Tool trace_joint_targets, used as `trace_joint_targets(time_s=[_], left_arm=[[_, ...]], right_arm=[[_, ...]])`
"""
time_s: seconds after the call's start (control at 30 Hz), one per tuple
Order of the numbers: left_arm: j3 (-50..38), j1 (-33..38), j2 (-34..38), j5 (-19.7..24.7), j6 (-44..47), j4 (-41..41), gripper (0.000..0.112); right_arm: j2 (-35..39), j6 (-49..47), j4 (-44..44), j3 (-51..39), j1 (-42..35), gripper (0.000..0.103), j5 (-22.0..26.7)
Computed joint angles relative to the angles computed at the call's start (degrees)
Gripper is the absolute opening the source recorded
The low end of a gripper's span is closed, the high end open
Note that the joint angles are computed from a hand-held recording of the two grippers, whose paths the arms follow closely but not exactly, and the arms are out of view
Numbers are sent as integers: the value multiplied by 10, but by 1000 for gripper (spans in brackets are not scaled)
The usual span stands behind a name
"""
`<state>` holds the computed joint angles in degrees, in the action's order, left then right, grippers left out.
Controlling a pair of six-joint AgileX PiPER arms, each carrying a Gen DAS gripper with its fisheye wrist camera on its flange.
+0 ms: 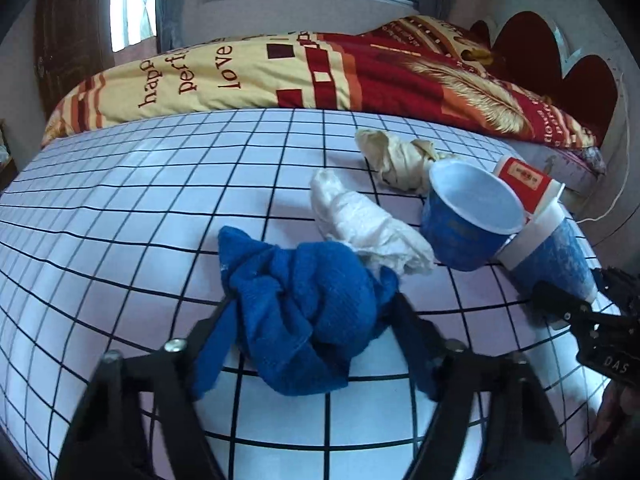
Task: Collect trash
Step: 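Grasp the blue-white patterned cup with the right gripper while the left gripper grasps the blue cloth, then carry the patterned cup and blue cloth over the black bucket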
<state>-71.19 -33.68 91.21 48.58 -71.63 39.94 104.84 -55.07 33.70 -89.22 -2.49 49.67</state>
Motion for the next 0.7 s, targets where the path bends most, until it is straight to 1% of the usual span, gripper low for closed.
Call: trace_joint_targets(time_s=[0.03,0.07,0.1,0.17,0.23,0.43,0.7], left_arm=[[3,4,-3,-10,7,-9,60],[8,7,-7,-20,14,-17,51],[10,6,-9,-22,15,-17,45],[17,-6,-18,-13,-4,-2,42],[29,-19,-33,-10,-24,10,42],[36,-110,-59,54,-88,68,41],[-12,-223,-44,115,-129,92,41]], right_arm=[[-1,-1,-1,2,0,61,-1],[-5,-4,0,6,-1,61,-1],[-9,-11,7,11,-5,60,2],[-23,-26,19,26,-13,60,2],[-34,-37,31,35,-25,60,8],[-74,-72,65,65,-73,60,32],[-128,-134,107,103,-169,59,81]])
